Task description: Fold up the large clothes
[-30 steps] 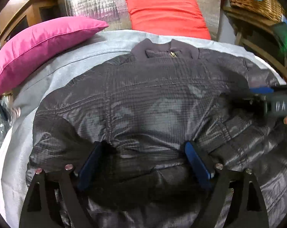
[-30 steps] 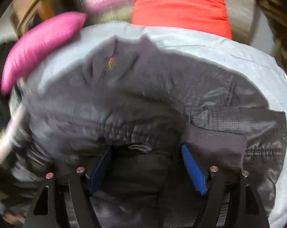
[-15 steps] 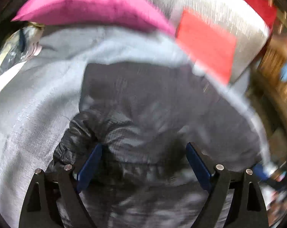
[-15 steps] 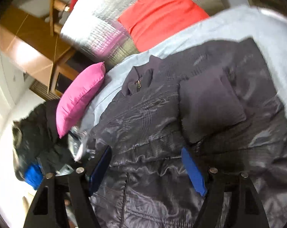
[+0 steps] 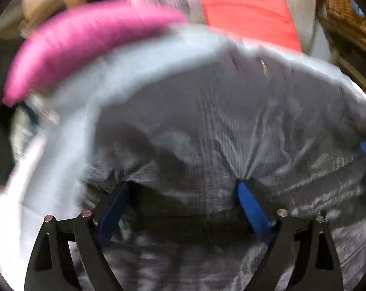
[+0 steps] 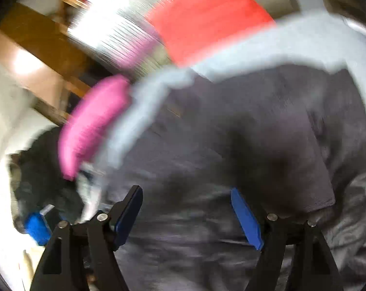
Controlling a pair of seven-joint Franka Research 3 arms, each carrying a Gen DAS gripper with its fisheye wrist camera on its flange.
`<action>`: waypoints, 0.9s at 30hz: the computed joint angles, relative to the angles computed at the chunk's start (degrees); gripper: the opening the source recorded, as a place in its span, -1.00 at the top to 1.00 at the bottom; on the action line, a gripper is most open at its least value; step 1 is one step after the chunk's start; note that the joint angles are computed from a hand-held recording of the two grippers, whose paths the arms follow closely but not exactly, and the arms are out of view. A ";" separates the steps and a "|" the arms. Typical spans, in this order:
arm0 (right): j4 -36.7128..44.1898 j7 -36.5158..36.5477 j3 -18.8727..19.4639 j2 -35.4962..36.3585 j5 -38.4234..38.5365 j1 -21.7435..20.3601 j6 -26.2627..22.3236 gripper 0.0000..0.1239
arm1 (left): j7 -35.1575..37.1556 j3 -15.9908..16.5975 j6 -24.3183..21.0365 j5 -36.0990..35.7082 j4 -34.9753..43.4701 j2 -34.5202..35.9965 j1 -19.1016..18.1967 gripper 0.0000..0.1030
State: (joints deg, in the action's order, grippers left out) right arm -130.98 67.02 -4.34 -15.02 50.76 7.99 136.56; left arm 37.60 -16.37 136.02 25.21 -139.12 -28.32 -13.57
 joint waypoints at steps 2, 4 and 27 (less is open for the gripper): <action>-2.00 -4.70 -1.25 -0.74 4.14 1.07 2.30 -0.26 | -0.50 0.84 0.24 -1.15 -0.56 -1.32 -0.19 -0.91; -1.64 -1.97 -0.32 -1.79 1.40 -0.23 1.15 -0.26 | 0.71 2.53 2.20 -2.84 -1.87 -4.04 -0.58 -0.90; -3.59 -23.64 0.43 -11.75 2.69 16.87 -0.16 -0.26 | 25.39 39.39 21.40 -40.18 -11.84 -11.06 -17.56 -0.84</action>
State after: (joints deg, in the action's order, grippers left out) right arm -134.57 43.38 -3.90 -26.77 53.44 24.86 136.39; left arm 62.99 23.02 157.42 -14.97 -150.96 -39.38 -31.12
